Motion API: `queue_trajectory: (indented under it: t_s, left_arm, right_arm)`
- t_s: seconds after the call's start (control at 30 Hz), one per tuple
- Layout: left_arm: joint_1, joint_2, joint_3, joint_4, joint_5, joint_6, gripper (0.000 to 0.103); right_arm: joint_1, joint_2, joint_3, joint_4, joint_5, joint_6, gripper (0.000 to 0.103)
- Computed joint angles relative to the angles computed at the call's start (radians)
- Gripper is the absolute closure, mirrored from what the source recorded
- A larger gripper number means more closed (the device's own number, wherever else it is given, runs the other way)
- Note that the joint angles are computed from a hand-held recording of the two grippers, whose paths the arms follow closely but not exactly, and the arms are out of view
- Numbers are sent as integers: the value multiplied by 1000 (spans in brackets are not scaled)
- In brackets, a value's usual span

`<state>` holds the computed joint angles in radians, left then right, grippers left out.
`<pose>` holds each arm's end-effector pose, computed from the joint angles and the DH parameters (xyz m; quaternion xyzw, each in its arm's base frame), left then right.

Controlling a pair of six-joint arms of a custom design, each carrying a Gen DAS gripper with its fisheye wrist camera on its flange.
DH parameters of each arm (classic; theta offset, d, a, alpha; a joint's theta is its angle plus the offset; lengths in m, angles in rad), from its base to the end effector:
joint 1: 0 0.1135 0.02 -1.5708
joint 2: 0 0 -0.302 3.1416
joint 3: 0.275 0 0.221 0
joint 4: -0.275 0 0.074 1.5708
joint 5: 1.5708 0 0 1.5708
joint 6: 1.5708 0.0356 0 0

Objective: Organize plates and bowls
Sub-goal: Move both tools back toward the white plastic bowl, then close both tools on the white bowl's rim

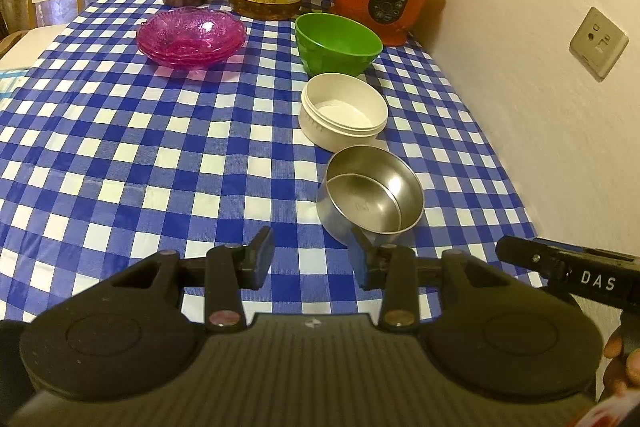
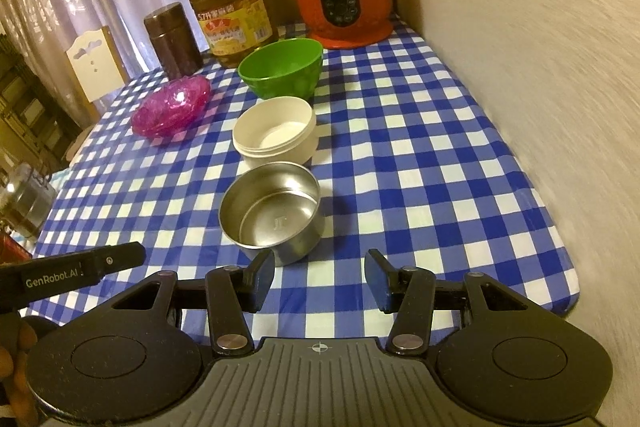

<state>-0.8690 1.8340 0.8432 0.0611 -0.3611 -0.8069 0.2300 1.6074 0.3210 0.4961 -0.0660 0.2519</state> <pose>0.2223 -0.2435 0.1741 -0.0276 0.9349 -0.1164 0.3340 0.2189 0.0537 0.1502 -0.0024 0.9244 0.1204 0.3619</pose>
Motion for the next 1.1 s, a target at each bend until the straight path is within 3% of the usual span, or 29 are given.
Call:
queue_trajectory:
  t_s: [0.4, 0.77, 1.1]
  left_arm:
    - [98, 112, 107, 34, 82, 49, 67]
    - [226, 288, 300, 64, 181, 81, 67]
    - [322, 468, 539, 26, 254, 103, 69]
  right_arm:
    - [-120, 124, 103, 67, -97, 13, 53]
    - [-159, 361, 358, 69, -179, 21, 53]
    - [-155, 568, 658, -54, -219, 27, 53]
